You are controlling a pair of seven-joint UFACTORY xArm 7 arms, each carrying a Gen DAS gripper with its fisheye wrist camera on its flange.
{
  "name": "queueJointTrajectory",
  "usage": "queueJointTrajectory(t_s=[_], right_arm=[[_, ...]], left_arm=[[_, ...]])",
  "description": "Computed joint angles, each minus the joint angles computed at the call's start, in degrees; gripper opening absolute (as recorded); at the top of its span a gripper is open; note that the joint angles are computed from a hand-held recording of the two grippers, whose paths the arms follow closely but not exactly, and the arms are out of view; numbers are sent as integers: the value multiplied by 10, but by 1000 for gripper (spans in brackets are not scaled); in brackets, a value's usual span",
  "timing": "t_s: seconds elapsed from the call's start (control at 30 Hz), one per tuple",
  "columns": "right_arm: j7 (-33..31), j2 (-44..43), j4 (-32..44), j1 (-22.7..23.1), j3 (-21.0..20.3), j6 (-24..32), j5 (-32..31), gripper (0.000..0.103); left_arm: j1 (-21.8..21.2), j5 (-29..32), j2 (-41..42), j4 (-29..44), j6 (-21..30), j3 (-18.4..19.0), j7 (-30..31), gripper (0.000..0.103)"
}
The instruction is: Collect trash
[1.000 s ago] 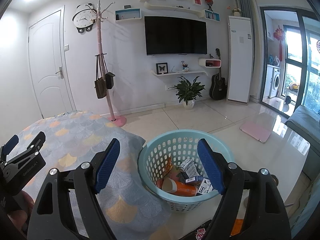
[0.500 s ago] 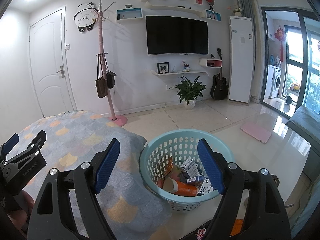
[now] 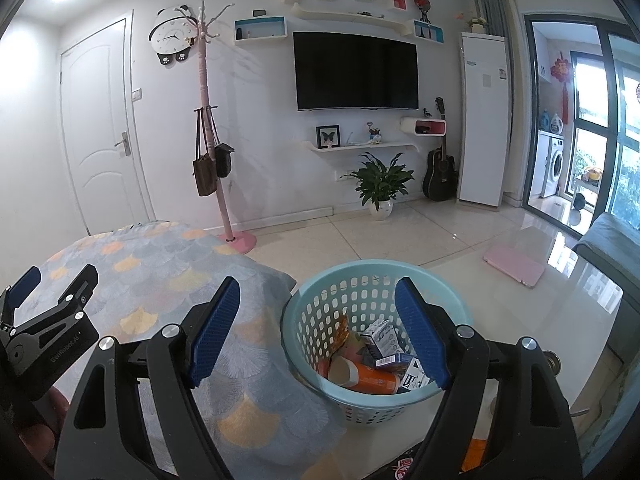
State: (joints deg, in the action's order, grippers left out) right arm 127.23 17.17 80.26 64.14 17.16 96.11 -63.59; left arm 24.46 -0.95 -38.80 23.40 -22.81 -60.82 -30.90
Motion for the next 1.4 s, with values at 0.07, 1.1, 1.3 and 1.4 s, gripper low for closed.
queueJointTrajectory(t_s=[0.07,1.1,1.3,1.4], right_arm=[[0,-1,-2,0,0,0,0,76],[-10,1,32,38,15,87,-12,76],[-22,15,53,51,8,94,-17,76],[-27,20,64,55,4,93,-19,76]], left_arm=[[-3,1,1,-2,1,3,-1,96],[-258,82,-70,-25,142,262,-13,96],[-304,103,-69,-20,190,311,10,96],[-275,109,-99,-29,191,285,-4,96]])
